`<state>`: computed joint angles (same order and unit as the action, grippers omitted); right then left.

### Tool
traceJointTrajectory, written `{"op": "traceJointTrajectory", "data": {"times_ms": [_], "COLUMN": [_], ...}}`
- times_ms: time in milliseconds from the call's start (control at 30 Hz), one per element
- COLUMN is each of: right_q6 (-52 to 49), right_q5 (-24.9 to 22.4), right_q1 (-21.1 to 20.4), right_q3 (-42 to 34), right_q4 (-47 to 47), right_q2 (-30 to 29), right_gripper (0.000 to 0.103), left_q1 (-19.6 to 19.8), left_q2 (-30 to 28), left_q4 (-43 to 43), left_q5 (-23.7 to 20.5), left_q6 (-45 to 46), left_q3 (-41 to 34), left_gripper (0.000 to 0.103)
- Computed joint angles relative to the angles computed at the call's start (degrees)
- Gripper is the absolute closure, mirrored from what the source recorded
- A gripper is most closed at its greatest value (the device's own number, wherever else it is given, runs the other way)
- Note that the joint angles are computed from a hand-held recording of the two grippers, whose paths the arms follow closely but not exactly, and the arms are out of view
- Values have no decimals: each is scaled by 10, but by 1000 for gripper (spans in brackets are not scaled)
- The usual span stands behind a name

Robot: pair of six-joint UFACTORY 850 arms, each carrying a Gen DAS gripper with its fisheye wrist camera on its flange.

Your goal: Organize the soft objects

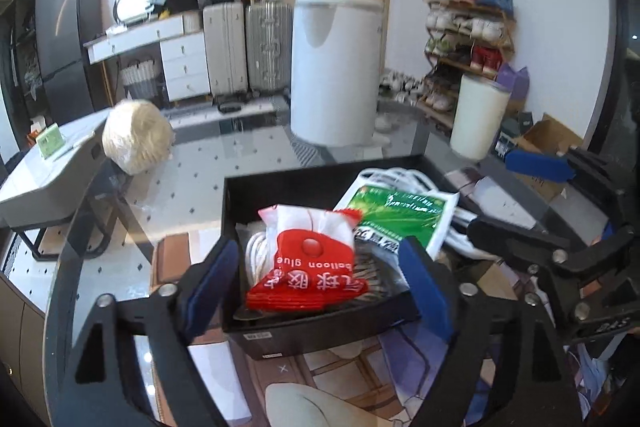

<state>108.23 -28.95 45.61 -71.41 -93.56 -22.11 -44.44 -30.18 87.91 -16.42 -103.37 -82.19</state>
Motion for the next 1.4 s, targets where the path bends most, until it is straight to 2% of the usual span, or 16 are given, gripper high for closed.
{"op": "traceJointTrajectory", "data": {"times_ms": [133, 333, 567, 833, 1067, 1200, 1400], "right_q6": [40, 85, 93, 137, 187, 202, 229], "right_q5": [-14, -25, -34, -80, -108, -111, -115], "right_q1": [9, 26, 41, 62, 64, 60, 58], "right_q3": [18, 43, 49, 58, 75, 80, 89], "right_q4": [-25, -57, -70, -109, -137, -145, -169], "right_q2": [12, 23, 21, 16, 19, 19, 25], "right_gripper": [5, 1, 1, 1, 1, 1, 1], "left_q1": [-11, -19, -30, -41, -44, -49, -54], "left_q2": [30, 69, 85, 92, 87, 79, 78], "left_q4": [172, 270, 265, 273, 275, 240, 235], "left_q5": [-40, -85, -128, -156, -165, -170, -182], "left_q6": [-179, -315, -333, -349, -362, -322, -317], "left_q3": [45, 103, 133, 155, 161, 154, 156], "left_gripper": [2, 0, 0, 0, 0, 0, 0]}}
